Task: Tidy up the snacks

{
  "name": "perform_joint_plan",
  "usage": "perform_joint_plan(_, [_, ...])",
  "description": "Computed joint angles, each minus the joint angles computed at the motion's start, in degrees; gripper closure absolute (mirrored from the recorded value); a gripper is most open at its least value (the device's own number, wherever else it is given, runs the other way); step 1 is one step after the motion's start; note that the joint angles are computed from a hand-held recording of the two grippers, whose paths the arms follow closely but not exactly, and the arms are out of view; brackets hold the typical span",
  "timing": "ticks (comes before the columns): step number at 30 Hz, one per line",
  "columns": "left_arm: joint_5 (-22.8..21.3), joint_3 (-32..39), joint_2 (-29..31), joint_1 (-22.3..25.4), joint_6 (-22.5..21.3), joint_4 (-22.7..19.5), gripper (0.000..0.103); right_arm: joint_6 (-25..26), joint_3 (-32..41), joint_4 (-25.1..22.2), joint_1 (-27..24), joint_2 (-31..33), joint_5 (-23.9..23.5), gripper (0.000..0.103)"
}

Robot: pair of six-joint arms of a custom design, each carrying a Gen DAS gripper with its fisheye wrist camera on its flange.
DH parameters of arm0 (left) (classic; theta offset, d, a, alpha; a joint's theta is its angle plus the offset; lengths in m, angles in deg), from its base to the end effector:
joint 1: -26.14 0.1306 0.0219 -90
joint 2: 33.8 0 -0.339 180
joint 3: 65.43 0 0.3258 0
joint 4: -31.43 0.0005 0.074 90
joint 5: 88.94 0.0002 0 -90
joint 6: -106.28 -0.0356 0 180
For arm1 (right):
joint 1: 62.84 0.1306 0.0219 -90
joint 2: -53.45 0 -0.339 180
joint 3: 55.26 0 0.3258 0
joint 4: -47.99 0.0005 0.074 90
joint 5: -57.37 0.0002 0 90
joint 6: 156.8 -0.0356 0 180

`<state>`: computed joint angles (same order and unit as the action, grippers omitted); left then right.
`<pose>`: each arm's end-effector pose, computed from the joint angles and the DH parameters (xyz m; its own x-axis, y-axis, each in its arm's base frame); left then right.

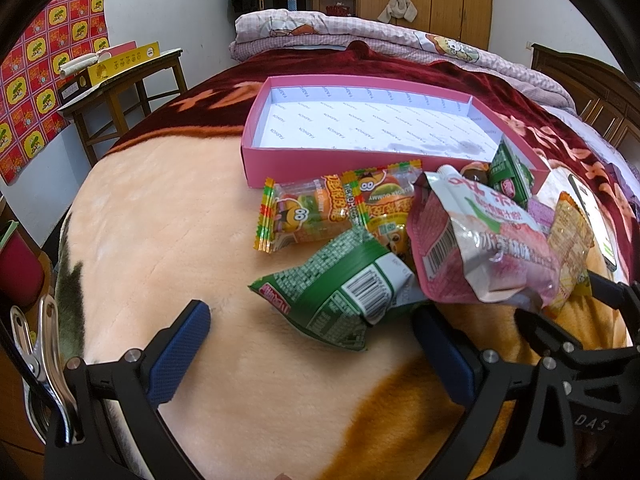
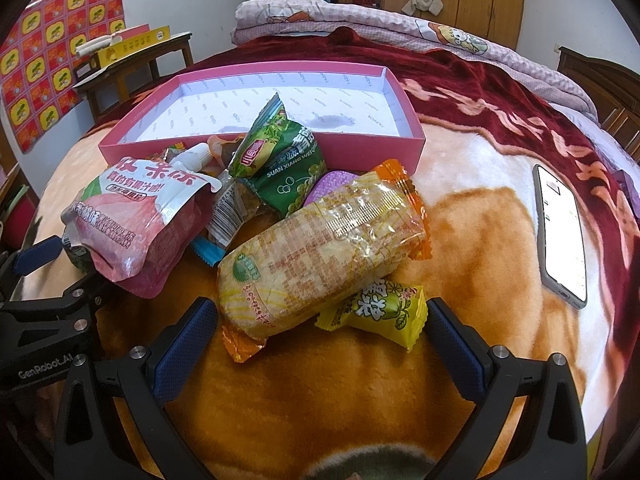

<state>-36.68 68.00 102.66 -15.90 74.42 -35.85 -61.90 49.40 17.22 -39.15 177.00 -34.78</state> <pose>0.4801 -0.4042 0.2507 -0.6888 -0.2833 -0.6673 -0.3952 0.9184 0.0180 0.5384 0.2371 0.2240 -0.6592 -0.3825 -0.6474 -0.4818 0.8759 -0.0268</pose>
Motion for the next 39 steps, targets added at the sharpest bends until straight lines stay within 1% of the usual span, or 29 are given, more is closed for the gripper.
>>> perform_joint_plan(4, [-0.05, -0.15, -0.14, 0.00, -0.01, -0.03, 0.000, -0.07, -0.64, 0.14, 0.05, -0.47, -0.06, 0.000])
perform_joint_plan(11, [-0.40, 0.86, 0.62, -0.06, -0.14, -0.70, 0.000, 0.15, 0.74, -0.67, -0.07, 0.30, -0.18, 0.000])
perform_joint_plan(14, [0.42, 0.21, 0.36, -0.14, 0.06, 0.39, 0.000, 0.08, 0.83, -0.79, -0.11, 0.30, -0.35, 0.000])
perform_joint_plan(20, [0.93, -1.95, -1.10, -0.10, -0.78, 1.84, 0.001, -0.74, 0.87, -1.45, -1.02, -0.21, -3.36, 0.000])
perform_joint_plan(24, [1.43, -2.22, -1.67, -0.30, -2.45, 1.87, 0.001, -1.47, 0.07, -1.02, -1.65, -1.10, -5.51, 0.000])
perform_joint_plan(27, [1.03, -3.96, -3.13, -0.77, -3.42, 2.74, 0.001, -0.95, -0.94, -0.12, -1.85, -2.22, -6.23, 0.000])
perform_joint_plan(29, [1.08, -3.89, -3.44, -1.00, -3.94, 2.38, 0.001, -0.27, -1.69, 0.59, -1.95, -3.09, -6.47, 0.000])
perform_joint_plan(31, [2.44, -4.03, -4.00, -1.03, -4.32, 1.11, 0.002, 0.03, -2.36, 1.32, -2.15, -3.93, -7.40, 0.000])
perform_joint_plan(34, [4.24, -7.29, -6.30, -0.81, -4.00, 3.10, 0.003, -0.21, -2.38, 1.55, -2.33, -4.56, -8.33, 0.000])
perform_joint_plan(39, [3.12, -11.62, -9.91, -0.54, -3.07, 6.51, 0.003, -0.23, -0.62, -0.20, -2.39, -3.59, -9.41, 0.000])
